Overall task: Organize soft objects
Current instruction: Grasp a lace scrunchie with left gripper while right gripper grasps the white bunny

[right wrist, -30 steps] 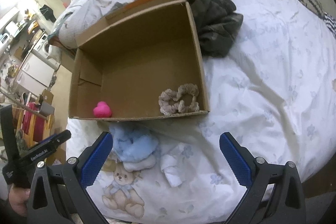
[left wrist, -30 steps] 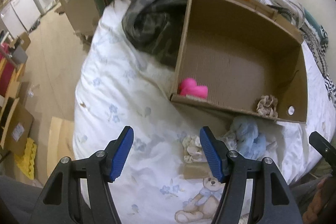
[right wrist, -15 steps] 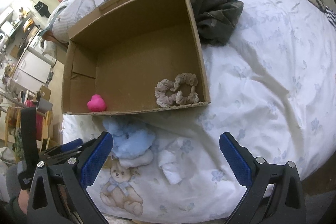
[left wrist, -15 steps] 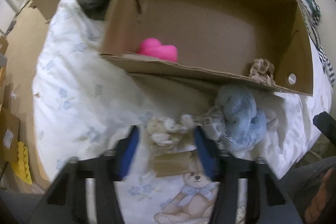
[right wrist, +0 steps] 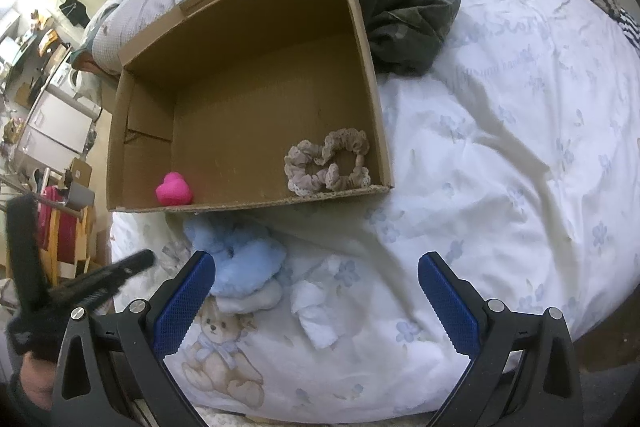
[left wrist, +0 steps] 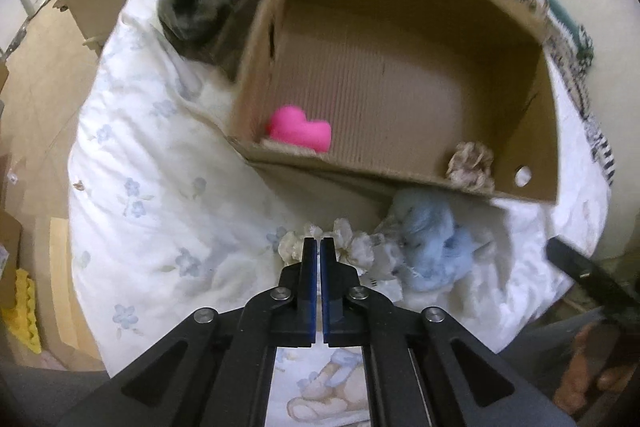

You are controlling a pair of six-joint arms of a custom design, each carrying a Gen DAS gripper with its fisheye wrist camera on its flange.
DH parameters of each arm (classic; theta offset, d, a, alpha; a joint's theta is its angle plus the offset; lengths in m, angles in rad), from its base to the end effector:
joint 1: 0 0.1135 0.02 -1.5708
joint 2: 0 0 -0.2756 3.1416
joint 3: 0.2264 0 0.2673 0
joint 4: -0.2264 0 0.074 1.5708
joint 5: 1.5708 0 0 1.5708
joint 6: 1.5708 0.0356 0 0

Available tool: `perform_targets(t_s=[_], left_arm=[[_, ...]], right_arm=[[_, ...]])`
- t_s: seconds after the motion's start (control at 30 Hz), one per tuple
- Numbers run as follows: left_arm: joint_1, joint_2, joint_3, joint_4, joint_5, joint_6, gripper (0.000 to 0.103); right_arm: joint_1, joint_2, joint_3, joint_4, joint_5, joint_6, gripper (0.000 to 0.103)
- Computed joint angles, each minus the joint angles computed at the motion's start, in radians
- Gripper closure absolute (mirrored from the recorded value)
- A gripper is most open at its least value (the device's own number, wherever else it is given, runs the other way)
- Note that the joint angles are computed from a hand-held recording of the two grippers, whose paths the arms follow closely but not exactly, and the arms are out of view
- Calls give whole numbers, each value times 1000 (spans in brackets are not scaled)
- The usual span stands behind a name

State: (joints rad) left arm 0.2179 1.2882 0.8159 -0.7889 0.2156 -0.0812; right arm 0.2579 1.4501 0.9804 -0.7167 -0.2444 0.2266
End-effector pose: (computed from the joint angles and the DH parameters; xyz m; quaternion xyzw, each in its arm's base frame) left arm 0.2316 0.0435 0.2095 -0.1299 0.9738 -0.0956 0.1602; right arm 0.2753 0.0815 0.2221 -0.0385 0.9738 0.1616 0.1554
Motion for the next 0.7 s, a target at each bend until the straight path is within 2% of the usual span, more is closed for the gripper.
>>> perform_targets(t_s=[0.27, 0.3, 0.33, 0.4, 0.57, 0.67, 0.7], left_arm=[[170, -33, 55, -67, 84, 23, 101], [191, -25, 67, -79, 92, 35, 101], [195, -12, 76, -83, 98, 32, 101], [203, 1, 77, -84, 108, 29, 101], [166, 60, 65, -84, 73, 11, 101], [144, 133, 62, -84, 97, -14, 91], [128, 158, 64, -75, 95, -21, 82]], right_arm=[[-24, 63, 7, -51, -77, -18, 0], [-25, 73, 10, -56, -86, -20, 2], [-24, 87, 14, -64, -93, -23, 11], [-22, 121, 21, -80, -103, -28, 20], [23, 174, 26, -94, -80, -53, 22], [62, 186, 27, -91, -53, -53, 22], [69, 188, 28, -89, -49, -54, 22]])
